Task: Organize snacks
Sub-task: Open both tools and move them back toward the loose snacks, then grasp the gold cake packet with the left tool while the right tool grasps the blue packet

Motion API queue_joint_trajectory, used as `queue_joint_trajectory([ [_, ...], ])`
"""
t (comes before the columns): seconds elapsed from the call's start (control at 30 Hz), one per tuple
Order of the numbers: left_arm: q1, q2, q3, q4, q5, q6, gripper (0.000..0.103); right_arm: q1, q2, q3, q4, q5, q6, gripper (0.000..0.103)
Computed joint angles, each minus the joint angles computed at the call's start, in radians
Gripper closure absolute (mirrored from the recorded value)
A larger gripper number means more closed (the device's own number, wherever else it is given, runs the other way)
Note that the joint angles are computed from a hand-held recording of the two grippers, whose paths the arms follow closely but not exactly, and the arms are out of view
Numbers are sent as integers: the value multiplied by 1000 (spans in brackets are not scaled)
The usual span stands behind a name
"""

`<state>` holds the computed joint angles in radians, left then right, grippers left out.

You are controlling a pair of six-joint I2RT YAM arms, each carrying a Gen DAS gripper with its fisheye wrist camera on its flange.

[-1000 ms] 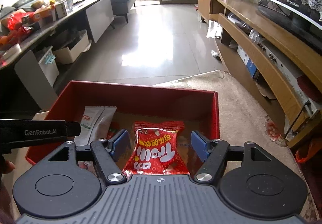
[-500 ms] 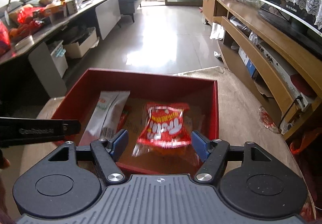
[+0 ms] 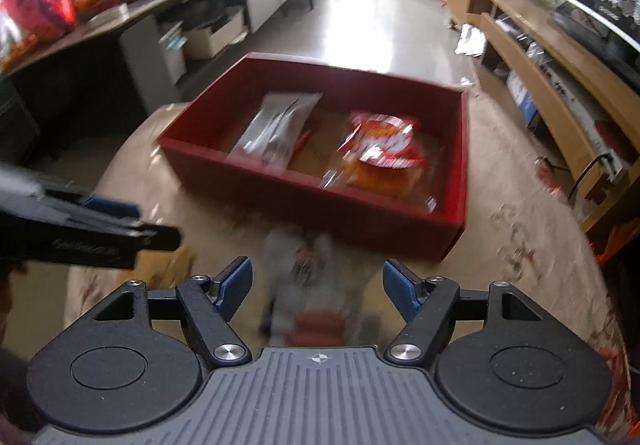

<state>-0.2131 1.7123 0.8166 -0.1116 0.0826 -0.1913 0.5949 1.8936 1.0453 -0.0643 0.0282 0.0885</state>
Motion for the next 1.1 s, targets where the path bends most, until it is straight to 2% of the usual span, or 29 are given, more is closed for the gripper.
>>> queue_joint_trajectory([
  [0.2, 11, 49, 9, -9, -12, 190, 52, 37, -28, -75, -26, -45, -39, 25],
  [0.27, 23, 73, 23, -19, 10, 249, 52, 45, -37, -100, -25, -64, -48, 25],
  [0.37, 23, 115, 54, -43, 29, 338, 51, 54, -36, -100, -45, -102, -62, 25],
  [0.5, 31, 142, 56, -23, 17, 435, 49, 68, -44, -110, -53, -136, -88, 24],
  [0.7, 38, 164, 67, -52, 61, 498, 43, 60, -11, -86, -99, -185, -129, 23],
  [0.77, 25, 155, 52, -51, 74, 500, 38, 52, 0, -77, -113, -189, -137, 23],
  [0.83, 2, 149, 36, -34, 44, 502, 37, 42, 10, -67, -127, -196, -142, 23],
  [0.93, -7, 141, 51, -85, 27, 465, 38, 37, 13, -66, -132, -183, -157, 23],
  [1.1, -35, 106, 6, -81, -17, 477, 36, 24, -13, -97, -125, -199, -159, 22],
])
